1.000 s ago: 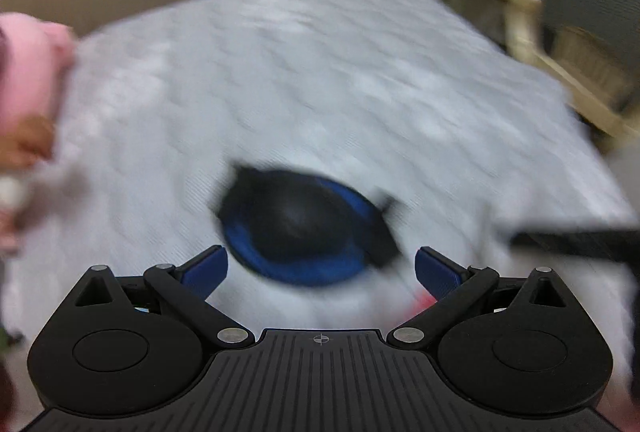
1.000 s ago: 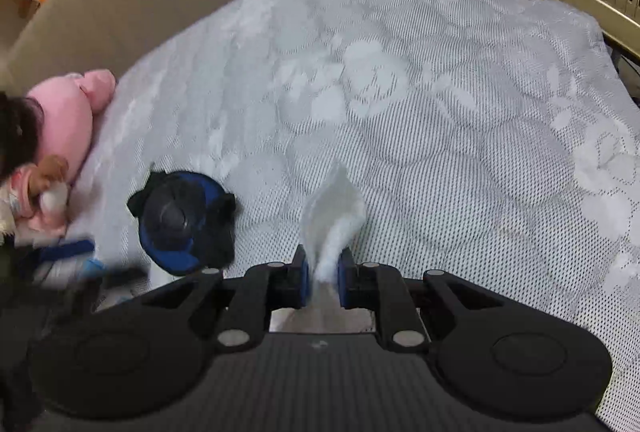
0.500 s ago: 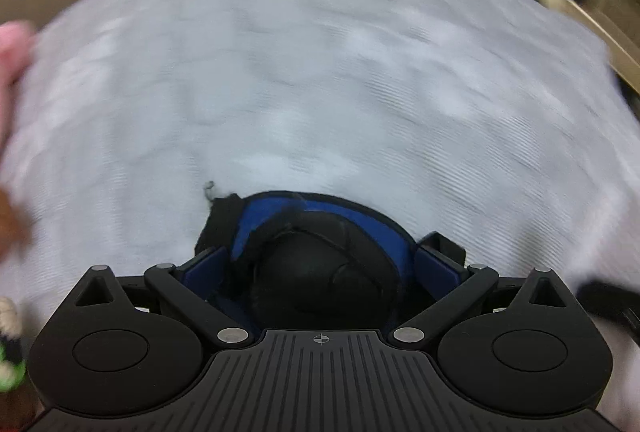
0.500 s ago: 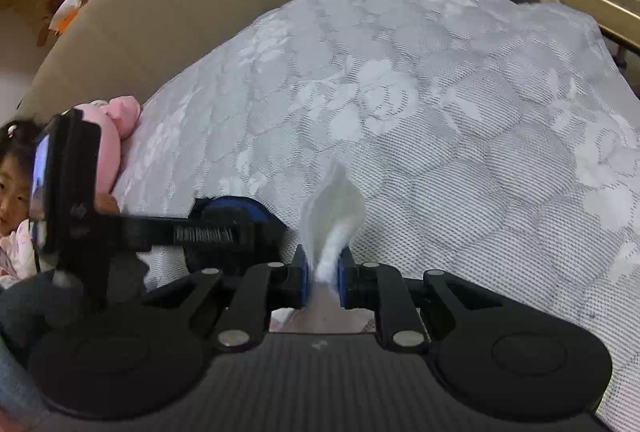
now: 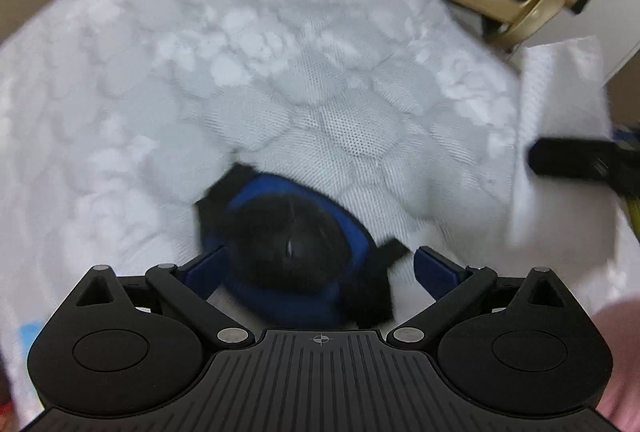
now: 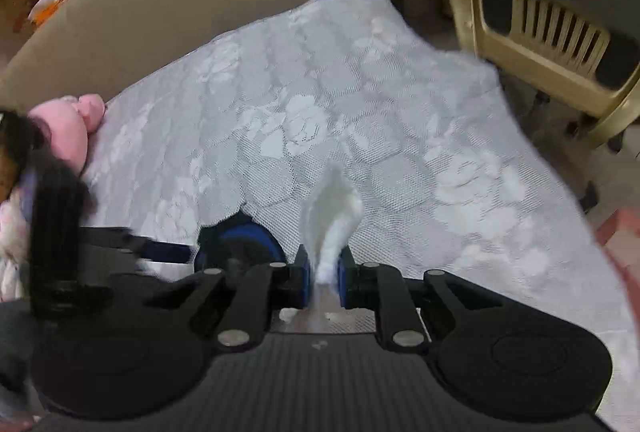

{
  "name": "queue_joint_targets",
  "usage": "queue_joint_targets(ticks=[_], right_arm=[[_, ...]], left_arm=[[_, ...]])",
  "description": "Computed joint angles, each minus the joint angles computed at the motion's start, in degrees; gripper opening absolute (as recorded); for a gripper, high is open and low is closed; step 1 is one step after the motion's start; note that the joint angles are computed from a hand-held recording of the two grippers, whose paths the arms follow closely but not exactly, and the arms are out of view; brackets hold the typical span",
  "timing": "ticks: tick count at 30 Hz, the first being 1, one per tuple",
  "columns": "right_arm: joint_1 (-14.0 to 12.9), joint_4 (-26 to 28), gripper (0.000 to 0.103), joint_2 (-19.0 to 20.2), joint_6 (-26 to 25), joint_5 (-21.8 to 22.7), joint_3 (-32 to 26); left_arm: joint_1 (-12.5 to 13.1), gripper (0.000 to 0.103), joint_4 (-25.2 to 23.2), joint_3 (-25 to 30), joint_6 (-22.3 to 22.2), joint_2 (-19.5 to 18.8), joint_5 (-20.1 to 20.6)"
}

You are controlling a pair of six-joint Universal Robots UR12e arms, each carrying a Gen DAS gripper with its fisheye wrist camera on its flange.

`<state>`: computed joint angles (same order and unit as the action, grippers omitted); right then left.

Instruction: Clean container

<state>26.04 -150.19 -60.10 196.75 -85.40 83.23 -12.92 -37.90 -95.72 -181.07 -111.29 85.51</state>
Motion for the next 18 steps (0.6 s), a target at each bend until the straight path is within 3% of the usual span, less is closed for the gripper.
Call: queue_joint_targets(ticks=[3,6,11,15,17,18], right_arm=[[1.0,-0.2,0.016,0.3,-1.1,1.3,0.0],[1.7,-0.1,0.015,1.6,0.3,5.8,-0.2],[1.7,-0.3,0.015,3.6,3.5,14.8,-0.2],[3.1,3.1,0.015,4.9,-0.8,11.4,-1.9],[3.2,4.7,0.015,5.1,-2.4,9.4,-2.6],[3.3,5.4,0.015,5.2,-3.0,8.5,-3.0]], left_arm=[[0.1,0.101,5.7,-7.1,-1.2,5.5,5.9],[0.4,0.102,9.7,-13.0,-1.3,8.9,7.3],[-0.3,0.102,8.2,-15.6,1.4,8.7,9.8],[0.6,0.102,5.5,-14.7,0.0,6.7,6.3],[0.4,0.101,6.2,-14.0,0.4,6.0,6.5],[0.8,0.101,7.1,-13.9,0.0,5.8,4.7]])
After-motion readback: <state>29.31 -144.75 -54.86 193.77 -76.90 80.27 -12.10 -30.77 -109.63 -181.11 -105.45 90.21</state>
